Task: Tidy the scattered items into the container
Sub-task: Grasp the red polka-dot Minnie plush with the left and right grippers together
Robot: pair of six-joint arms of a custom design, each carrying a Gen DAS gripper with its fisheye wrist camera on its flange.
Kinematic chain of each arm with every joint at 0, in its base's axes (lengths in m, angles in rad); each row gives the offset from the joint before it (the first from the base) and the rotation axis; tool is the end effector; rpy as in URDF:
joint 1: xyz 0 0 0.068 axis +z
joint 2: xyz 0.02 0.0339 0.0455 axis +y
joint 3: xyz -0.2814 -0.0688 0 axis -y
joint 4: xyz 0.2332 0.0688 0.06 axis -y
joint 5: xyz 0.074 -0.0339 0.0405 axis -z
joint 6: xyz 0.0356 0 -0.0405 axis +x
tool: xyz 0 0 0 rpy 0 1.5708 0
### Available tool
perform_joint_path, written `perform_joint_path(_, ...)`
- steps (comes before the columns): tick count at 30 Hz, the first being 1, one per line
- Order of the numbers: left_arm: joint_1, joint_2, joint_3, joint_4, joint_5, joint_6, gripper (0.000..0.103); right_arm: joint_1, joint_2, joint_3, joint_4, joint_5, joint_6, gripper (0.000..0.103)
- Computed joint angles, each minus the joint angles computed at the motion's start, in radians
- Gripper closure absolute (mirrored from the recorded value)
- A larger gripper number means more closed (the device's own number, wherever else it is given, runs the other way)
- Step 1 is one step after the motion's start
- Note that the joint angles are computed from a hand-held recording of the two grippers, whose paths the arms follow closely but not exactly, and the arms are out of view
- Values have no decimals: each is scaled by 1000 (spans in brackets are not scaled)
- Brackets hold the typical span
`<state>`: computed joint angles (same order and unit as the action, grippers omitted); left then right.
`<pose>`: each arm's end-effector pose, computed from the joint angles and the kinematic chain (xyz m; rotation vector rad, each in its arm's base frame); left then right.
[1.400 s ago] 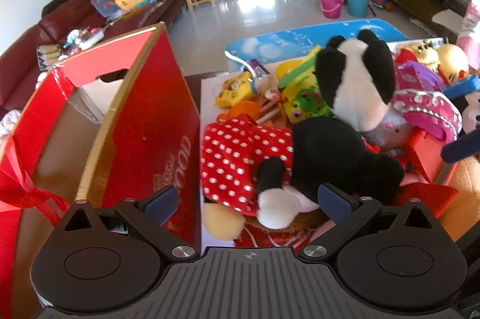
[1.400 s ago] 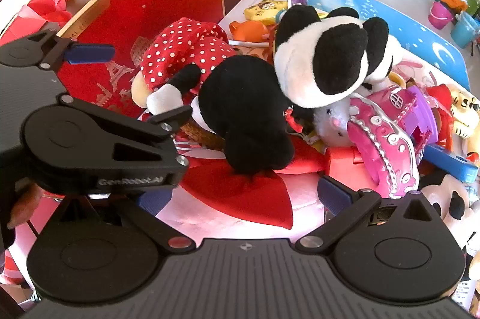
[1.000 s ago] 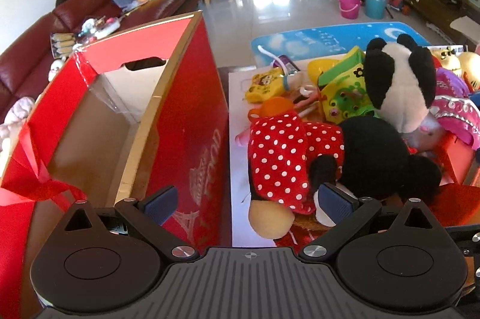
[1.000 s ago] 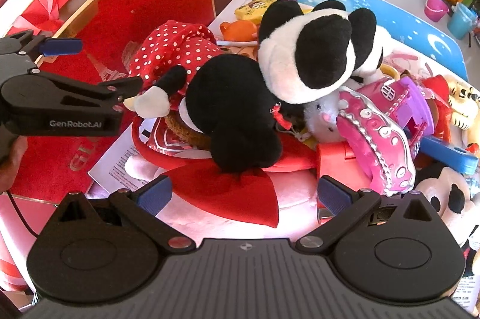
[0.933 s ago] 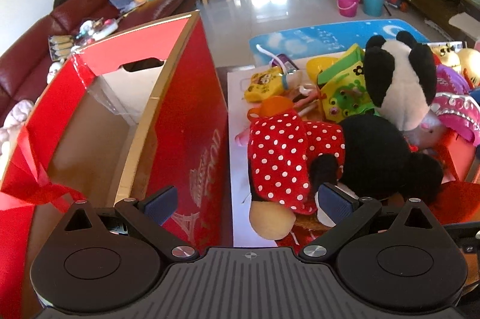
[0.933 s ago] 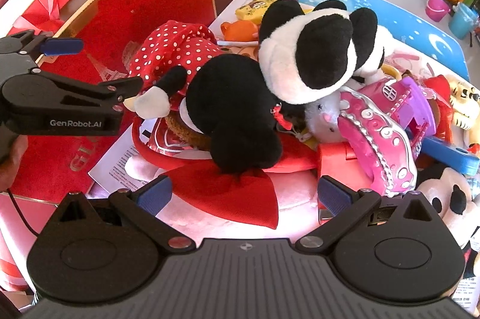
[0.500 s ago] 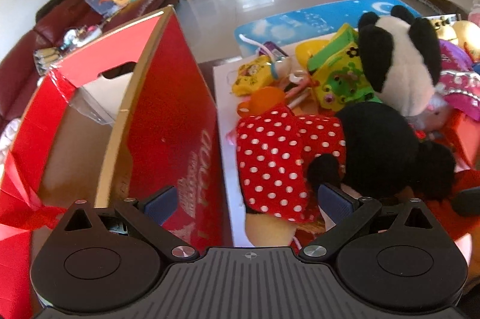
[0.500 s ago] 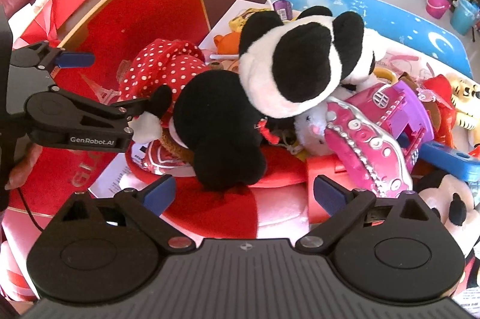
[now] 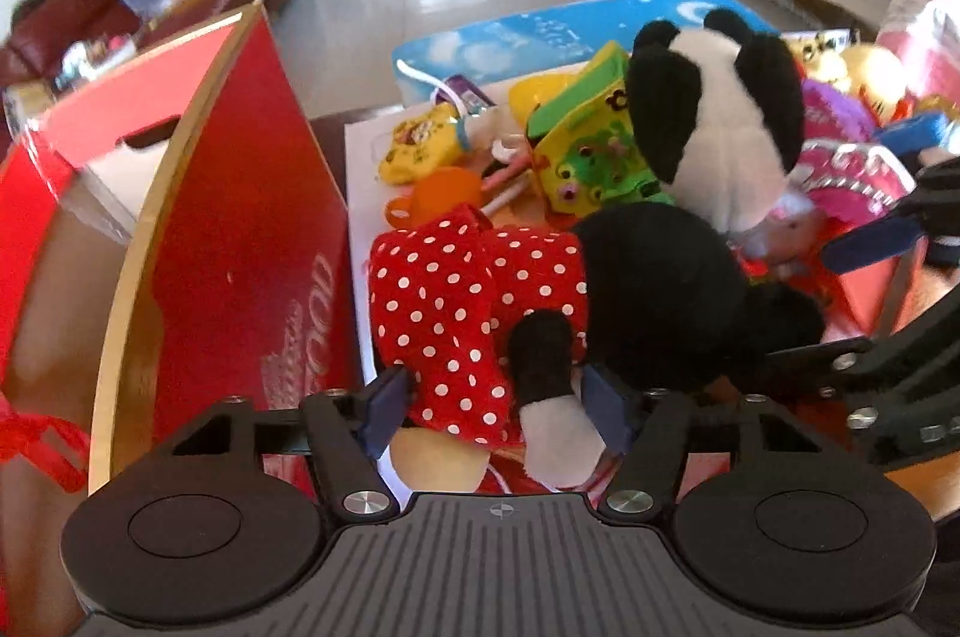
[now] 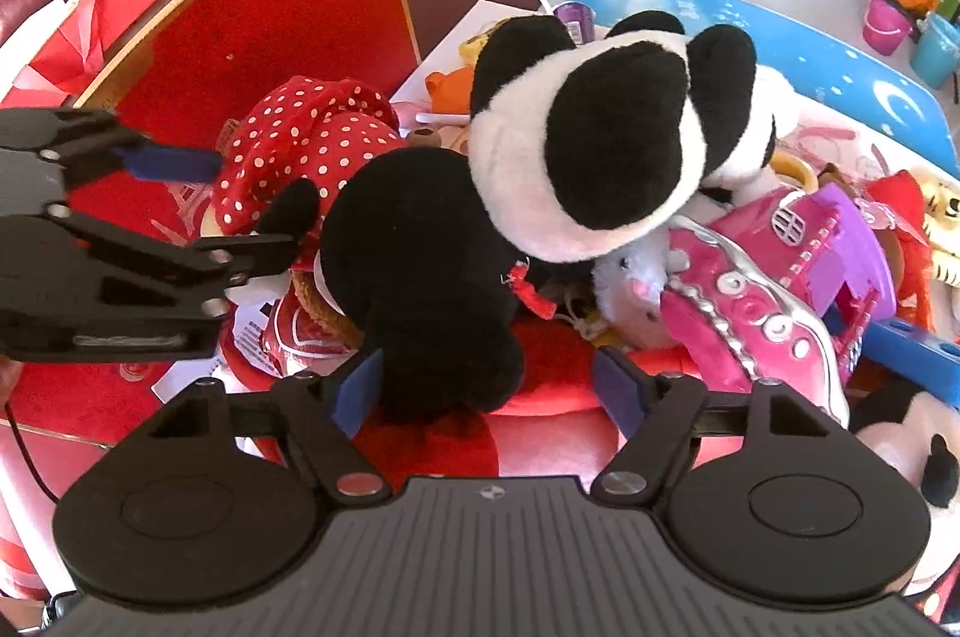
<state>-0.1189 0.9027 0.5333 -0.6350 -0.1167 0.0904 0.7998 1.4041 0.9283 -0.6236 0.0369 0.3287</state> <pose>0.1430 -0.0129 0.2139 0.2250 2.5609 0.1395 0.1806 0.1840 0.2399 -0.6202 2.6356 0.3055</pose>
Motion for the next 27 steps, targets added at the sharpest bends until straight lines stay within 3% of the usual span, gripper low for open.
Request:
perform_joint_path(1,-22,4,-10,13,-34,0,47,-2,-4,-4,2,-3,-1,25)
perform_joint_path(2,-31,7,-17,19,-53,3,51,-7,-12,-11,6,-10,-4,25)
perform_joint_path(3,-13,9,-19,19,-27,22,70,-12,-17,-16,7,-16,-5,25)
perform_joint_path(4,31,21,-12,6,35,47,81,-16,-22,-19,6,-23,-5,24)
perform_joint_path(14,89,61,-13,24,96,94,81,-27,50,37,15,-87,-52,19)
perform_joint_path(17,91,73,-7,19,101,102,79,-32,125,53,47,-123,-63,23)
perform_joint_path(18,82,81,-3,18,94,100,70,-28,144,50,65,-117,-53,27)
perform_joint_path(19,68,94,0,25,83,93,53,-30,157,44,81,-130,-43,43)
perform_joint_path(21,42,104,-3,38,69,83,45,-33,155,20,113,-168,-18,46)
perform_joint_path(23,9,130,-7,64,57,70,37,-10,130,-4,128,-132,-34,61)
perform_joint_path(24,-15,146,-12,86,39,58,37,-7,118,-15,131,-124,-32,66)
perform_joint_path(25,-37,160,-14,97,19,47,51,-8,109,-23,131,-115,-28,75)
perform_joint_path(27,-85,177,-19,117,-46,19,79,-28,93,-42,140,-128,-9,77)
